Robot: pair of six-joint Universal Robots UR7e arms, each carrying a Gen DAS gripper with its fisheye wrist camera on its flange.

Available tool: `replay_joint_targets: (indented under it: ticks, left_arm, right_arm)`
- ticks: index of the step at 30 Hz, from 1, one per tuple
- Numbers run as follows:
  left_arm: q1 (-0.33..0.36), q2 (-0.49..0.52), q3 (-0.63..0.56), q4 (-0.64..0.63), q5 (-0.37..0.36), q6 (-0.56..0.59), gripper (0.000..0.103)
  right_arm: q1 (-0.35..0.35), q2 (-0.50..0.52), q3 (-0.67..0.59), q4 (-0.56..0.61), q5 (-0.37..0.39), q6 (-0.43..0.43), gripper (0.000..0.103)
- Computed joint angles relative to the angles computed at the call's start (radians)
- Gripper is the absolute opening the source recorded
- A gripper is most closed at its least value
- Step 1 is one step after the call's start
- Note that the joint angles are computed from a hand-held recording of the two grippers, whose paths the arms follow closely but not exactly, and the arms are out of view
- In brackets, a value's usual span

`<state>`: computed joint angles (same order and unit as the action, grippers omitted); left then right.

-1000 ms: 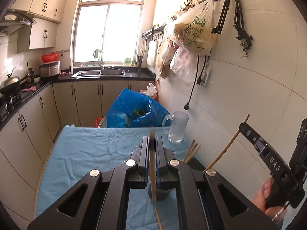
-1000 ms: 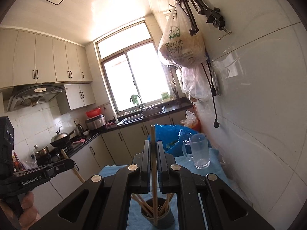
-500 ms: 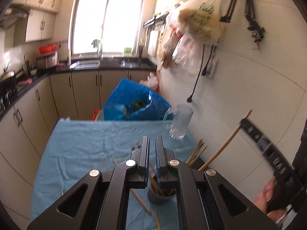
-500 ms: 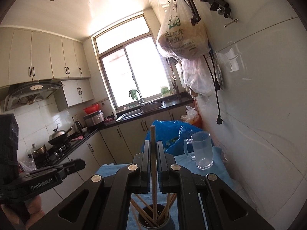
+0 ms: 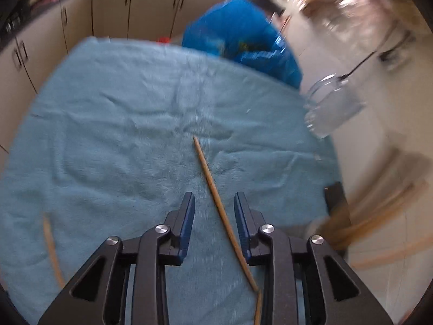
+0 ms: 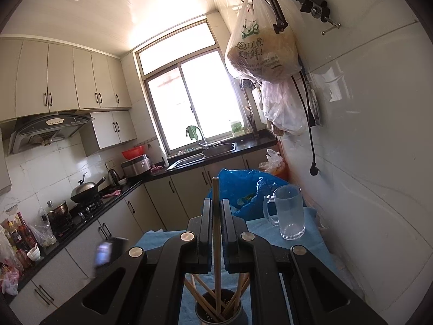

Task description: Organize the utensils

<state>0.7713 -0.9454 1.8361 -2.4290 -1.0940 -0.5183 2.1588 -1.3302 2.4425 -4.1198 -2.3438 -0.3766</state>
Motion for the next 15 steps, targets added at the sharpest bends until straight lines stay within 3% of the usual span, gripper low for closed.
replay_joint_targets:
  ticks: [9, 11, 12, 15]
  left_arm:
    - [0.058, 0.201, -0.190, 0.112, 0.071, -0.072, 0.028]
    - [0.048, 0.222, -0.202, 0.109, 0.115, -0.073, 0.020]
    - [0.047, 0.231, -0.216, 0.135, 0.126, -0.080, 0.008]
    - [0.049, 0.223, -0.196, 0.108, 0.134, -0.079, 0.006]
  right_arm:
    - [-0.030, -0.023, -0.003, 0.048, 0.018, -0.003, 0.006]
    - [-0.036, -0.027, -0.002, 0.052, 0.026, -0.005, 0.006]
    - [-0.039, -0.029, -0.002, 0.056, 0.030, -0.006, 0.006]
    - [-0.048, -0.034, 0.000, 0.065, 0.042, -0.004, 0.006]
